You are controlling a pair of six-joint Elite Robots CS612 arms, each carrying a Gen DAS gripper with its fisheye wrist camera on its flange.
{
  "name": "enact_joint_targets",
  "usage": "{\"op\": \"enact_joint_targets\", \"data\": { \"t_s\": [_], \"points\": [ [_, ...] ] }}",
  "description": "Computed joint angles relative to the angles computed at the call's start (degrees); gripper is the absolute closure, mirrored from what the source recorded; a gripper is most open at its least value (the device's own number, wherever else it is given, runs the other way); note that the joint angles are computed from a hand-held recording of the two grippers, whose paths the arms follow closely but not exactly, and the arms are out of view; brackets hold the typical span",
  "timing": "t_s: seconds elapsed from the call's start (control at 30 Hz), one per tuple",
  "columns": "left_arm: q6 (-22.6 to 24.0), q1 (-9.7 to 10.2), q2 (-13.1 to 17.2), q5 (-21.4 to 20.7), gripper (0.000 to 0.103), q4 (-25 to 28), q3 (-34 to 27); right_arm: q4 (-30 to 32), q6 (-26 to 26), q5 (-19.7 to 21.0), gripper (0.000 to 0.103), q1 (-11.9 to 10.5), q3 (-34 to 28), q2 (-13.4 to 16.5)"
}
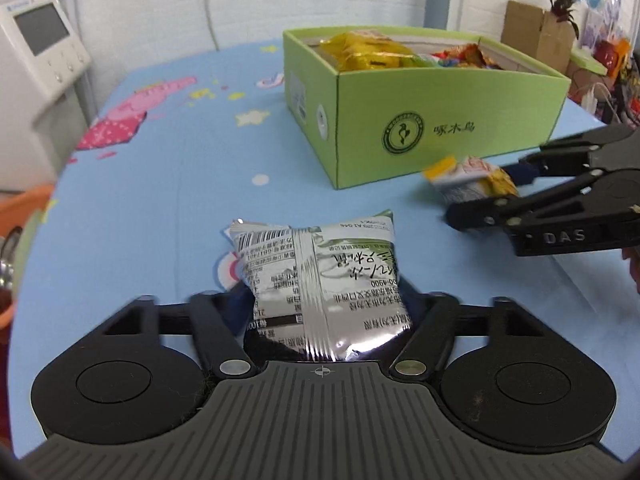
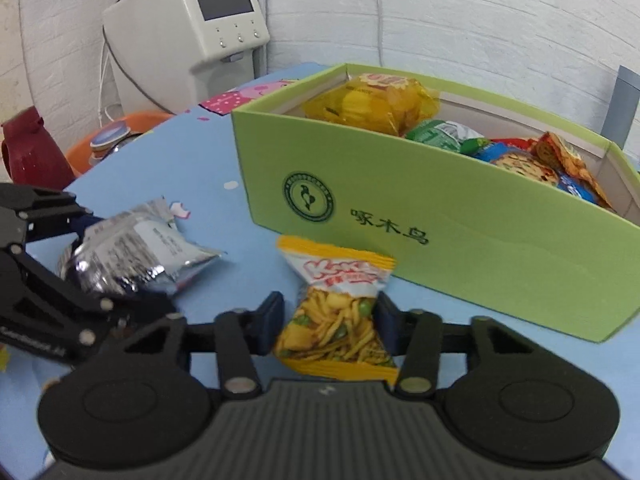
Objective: Organize snacks
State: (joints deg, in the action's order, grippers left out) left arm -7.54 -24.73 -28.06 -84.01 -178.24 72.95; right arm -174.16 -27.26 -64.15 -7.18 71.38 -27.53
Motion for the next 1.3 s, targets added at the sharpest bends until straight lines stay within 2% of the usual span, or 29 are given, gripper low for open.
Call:
{"op": "enact_joint_targets", "data": {
  "t_s": [0.1, 0.2, 0.27, 0.37, 0.47, 0.57, 0.7, 0.73, 0.77, 0.8, 0.83, 0.9, 0.97, 1.03, 1.1, 1.3],
  "points": [
    [-3.5, 0.76, -0.9, -4.2, 0.059, 0.7, 0.5, 1.6, 0.4, 2.1, 0.062, -1.2, 2.3, -1.6],
    [-7.0, 1.65, -1.8, -8.9, 0.059, -1.8, 1.2, 3.1, 2.3, 8.0, 0.062, -3.0, 4.8, -3.5],
    [-7.7, 1.82, -2.4, -10.3, 0.058, -4.8, 1.3, 2.9, 3.6, 11.1, 0.062, -3.9, 5.8, -4.6],
    [-7.0, 1.73, -2.2, -10.6, 0.058, -7.4, -1.6, 0.4, 4.6, 12.6, 0.062, -4.5, 5.2, -5.4],
    [-5.2, 1.34, -0.1, -10.3, 0.058, -6.0, -8.3, -2.5, 6.3, 10.1, 0.062, -4.3, 1.2, -4.5],
    [-4.1, 1.04, 4.2, -10.9, 0.057, 0.5, -18.8, -2.0, 7.4, 4.6, 0.058, -3.6, -6.1, -1.5],
    [-2.4, 0.27, 13.3, -8.4, 0.057, 15.2, -37.2, 5.7, 6.2, -2.7, 0.054, -2.4, -18.5, 4.7],
    [-1.9, 0.07, 15.4, -7.3, 0.056, 18.9, -41.2, 8.1, 5.3, -3.8, 0.046, -2.2, -21.1, 6.1],
    [-1.5, -0.06, 16.9, -6.7, 0.055, 20.9, -43.8, 10.0, 4.4, -4.4, 0.043, -2.0, -22.9, 7.2],
    [-0.9, -0.16, 17.8, -6.1, 0.051, 20.9, -45.0, 11.6, 2.9, -5.1, 0.032, -1.9, -24.3, 8.0],
    [0.0, -0.19, 18.0, -6.1, 0.046, 19.1, -44.6, 10.9, 1.9, -4.8, 0.018, -2.0, -24.4, 8.4],
    [-0.2, -0.26, 17.3, -6.0, 0.025, 17.1, -43.0, 10.5, 1.1, -4.1, 0.001, -2.2, -24.5, 8.7],
    [-1.2, -0.4, 16.2, -4.8, 0.022, 14.4, -40.7, 8.1, 2.5, -2.1, 0.001, -2.6, -23.4, 8.4],
    [-1.7, -0.59, 14.3, -4.1, 0.022, 10.8, -37.0, 3.6, 5.3, 0.1, 0.001, -3.3, -20.6, 7.2],
    [-2.6, -0.97, 11.5, -3.2, 0.017, 6.7, -31.7, -1.1, 7.8, 2.4, 0.001, -4.1, -16.6, 5.2],
    [-5.6, -3.52, 3.5, 1.5, 0.014, -4.6, -14.9, -15.9, 14.1, 5.8, 0.0, -6.6, 1.0, -2.7]
  ]
}}
